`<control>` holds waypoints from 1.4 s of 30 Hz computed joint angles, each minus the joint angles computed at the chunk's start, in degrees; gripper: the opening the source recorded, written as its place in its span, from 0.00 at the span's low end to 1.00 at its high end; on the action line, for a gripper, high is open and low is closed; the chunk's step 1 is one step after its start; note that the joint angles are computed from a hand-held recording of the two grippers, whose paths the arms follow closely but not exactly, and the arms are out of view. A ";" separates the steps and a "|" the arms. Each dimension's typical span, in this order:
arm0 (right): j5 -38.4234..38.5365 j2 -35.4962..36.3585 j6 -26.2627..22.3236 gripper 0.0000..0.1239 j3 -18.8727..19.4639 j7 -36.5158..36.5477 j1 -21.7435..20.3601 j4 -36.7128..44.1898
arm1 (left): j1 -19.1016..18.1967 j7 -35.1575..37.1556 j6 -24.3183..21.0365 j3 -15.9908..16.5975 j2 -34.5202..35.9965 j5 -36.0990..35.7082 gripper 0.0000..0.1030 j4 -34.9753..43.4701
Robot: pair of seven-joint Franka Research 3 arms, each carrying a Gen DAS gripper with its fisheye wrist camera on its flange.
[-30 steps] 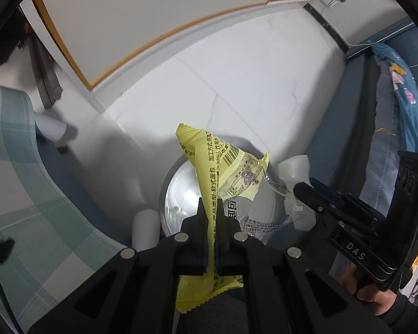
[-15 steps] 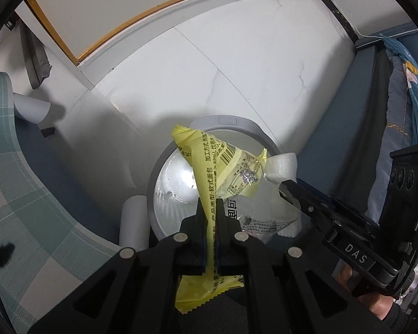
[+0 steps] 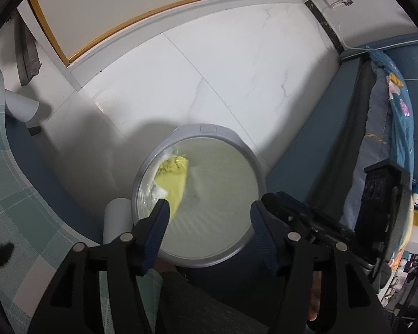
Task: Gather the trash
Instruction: 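Open both tools to drop the bag and foam into the bin, then move both empty tools back over the table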
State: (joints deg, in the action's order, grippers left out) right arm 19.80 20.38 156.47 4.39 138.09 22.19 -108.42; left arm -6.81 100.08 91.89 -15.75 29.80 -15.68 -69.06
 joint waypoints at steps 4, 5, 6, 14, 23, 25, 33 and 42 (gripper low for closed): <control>-0.63 -1.88 0.52 0.41 -0.34 0.69 0.39 -1.80 | 0.45 1.00 4.13 0.15 -2.71 -0.34 0.55 -2.81; -1.07 -1.98 0.64 0.41 -0.45 0.96 0.58 -1.75 | 0.50 1.26 5.01 0.25 -3.20 -0.24 0.55 -3.41; -1.78 -2.42 0.78 0.41 -0.71 1.30 0.83 -1.97 | 0.63 1.64 6.52 0.35 -4.29 -0.24 0.55 -4.47; -13.57 -6.37 1.09 0.45 -4.06 8.35 3.41 -1.18 | 1.91 2.55 18.64 1.78 -13.53 -1.37 0.55 -11.18; -33.97 -9.05 4.36 0.60 -6.57 18.35 6.24 7.13 | 2.94 4.58 38.84 5.79 -30.43 -4.33 0.55 -24.23; -37.49 -8.98 4.31 0.62 -6.43 19.14 6.65 9.77 | 2.99 4.98 42.75 7.12 -33.45 -4.78 0.55 -26.62; -44.45 -4.71 5.24 0.71 -5.26 14.66 10.16 24.39 | 4.18 -1.78 54.15 12.05 -43.13 -0.53 0.55 -35.16; -44.88 5.21 3.57 0.75 -6.38 3.32 17.42 44.67 | 6.01 -10.33 57.63 17.30 -52.08 5.32 0.55 -41.75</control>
